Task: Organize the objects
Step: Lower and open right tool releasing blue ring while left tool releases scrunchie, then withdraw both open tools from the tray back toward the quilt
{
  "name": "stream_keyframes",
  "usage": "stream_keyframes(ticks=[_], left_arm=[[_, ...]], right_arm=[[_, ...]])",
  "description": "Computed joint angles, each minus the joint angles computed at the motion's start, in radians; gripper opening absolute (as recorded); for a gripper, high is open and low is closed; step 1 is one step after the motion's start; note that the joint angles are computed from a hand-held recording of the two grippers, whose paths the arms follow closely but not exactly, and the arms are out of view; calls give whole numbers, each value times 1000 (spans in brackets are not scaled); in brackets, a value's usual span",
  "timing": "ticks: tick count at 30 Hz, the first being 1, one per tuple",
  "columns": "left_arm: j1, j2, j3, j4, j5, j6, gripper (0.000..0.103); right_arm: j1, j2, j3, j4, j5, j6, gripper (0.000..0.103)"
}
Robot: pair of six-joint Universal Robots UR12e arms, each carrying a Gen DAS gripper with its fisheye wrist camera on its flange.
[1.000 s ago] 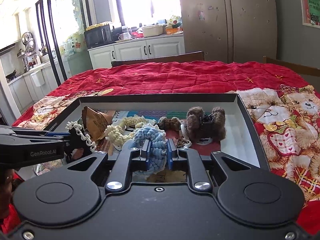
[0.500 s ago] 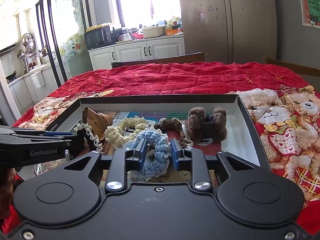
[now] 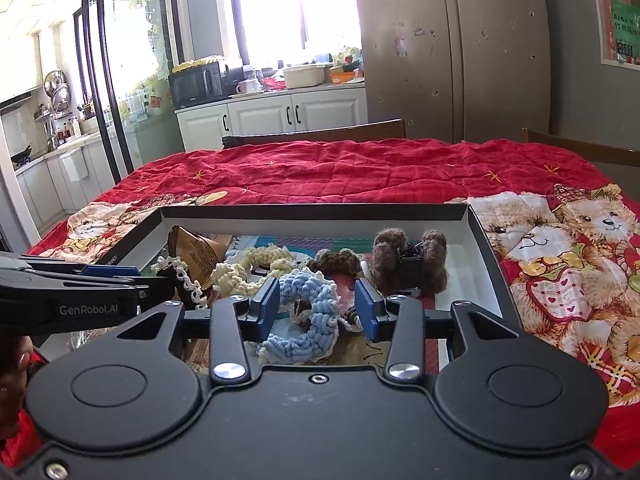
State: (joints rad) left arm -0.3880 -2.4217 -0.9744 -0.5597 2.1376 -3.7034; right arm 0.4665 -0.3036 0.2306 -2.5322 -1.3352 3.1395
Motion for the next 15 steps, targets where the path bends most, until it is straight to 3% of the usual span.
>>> stream_keyframes(ticks=[15], left_arm=[[-14,19,-29,76,27,34,74]], right_arm=[[2,-82,151,-120,-12,-30,49]])
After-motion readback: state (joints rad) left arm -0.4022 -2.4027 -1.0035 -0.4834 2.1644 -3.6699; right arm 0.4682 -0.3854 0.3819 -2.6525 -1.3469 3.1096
